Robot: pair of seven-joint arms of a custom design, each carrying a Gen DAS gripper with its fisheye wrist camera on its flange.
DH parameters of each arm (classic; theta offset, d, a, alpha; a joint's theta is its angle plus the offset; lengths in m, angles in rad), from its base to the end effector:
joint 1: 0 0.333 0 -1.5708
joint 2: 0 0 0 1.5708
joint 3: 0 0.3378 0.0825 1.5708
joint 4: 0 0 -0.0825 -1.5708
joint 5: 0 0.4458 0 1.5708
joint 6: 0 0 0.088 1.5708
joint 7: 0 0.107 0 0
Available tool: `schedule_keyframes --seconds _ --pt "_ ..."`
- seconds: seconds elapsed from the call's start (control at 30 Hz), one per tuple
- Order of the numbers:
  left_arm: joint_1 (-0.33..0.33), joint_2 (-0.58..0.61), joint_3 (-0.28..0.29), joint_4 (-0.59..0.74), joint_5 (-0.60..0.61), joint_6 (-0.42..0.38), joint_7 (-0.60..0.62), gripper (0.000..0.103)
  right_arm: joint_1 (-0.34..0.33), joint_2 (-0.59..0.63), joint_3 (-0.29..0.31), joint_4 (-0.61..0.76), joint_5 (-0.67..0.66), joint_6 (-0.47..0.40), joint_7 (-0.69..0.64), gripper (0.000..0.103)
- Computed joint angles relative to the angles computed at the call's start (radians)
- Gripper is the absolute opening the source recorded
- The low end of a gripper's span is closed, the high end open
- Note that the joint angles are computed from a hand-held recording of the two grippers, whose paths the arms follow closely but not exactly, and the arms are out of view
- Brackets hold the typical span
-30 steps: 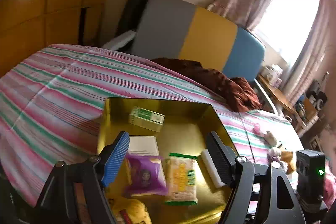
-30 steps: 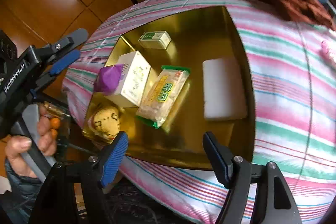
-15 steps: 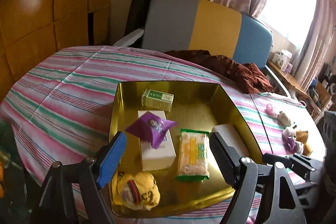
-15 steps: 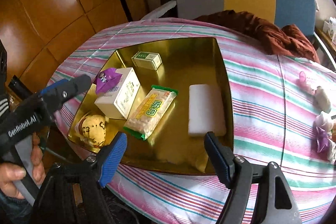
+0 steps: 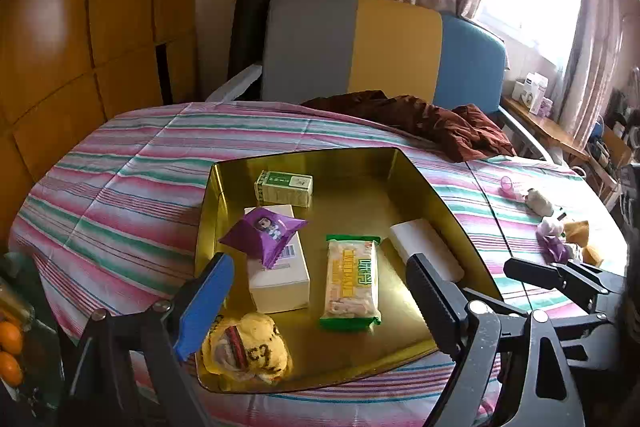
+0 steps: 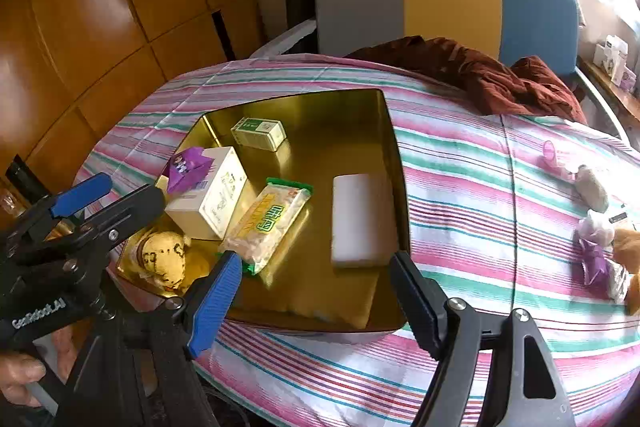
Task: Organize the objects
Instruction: 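Withdraw both tools from the tray toward the remaining items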
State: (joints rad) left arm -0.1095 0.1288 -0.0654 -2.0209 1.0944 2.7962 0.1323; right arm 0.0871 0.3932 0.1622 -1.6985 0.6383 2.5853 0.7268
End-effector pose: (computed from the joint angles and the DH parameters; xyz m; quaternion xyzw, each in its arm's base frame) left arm 0.6473 -0.1552 0.4296 -0.7394 0.5262 -0.2797 0.3134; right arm 0.7418 0.1632 0.4102 -0.8311 0.4391 -0.0834 0.3310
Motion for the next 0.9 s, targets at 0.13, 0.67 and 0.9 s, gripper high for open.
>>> schedule_keyframes --seconds 0.13,0.67,0.9 --pt "-0.004 0.0 -0.003 0.003 0.003 -0.007 0.003 0.089 0.0 0.0 -0.004 -0.002 -0.002 0.017 0.01 0.078" --pt "-0.032 0.039 -0.007 0.037 -0.076 0.005 0.139 0.089 -0.021 0.023 -0.021 0.015 -0.042 0.042 0.087 0.077" --pt "-0.058 0.079 -0.004 0.076 -0.142 0.032 0.245 0.089 -0.037 0.057 -0.057 0.055 -0.11 0.017 0.209 0.077"
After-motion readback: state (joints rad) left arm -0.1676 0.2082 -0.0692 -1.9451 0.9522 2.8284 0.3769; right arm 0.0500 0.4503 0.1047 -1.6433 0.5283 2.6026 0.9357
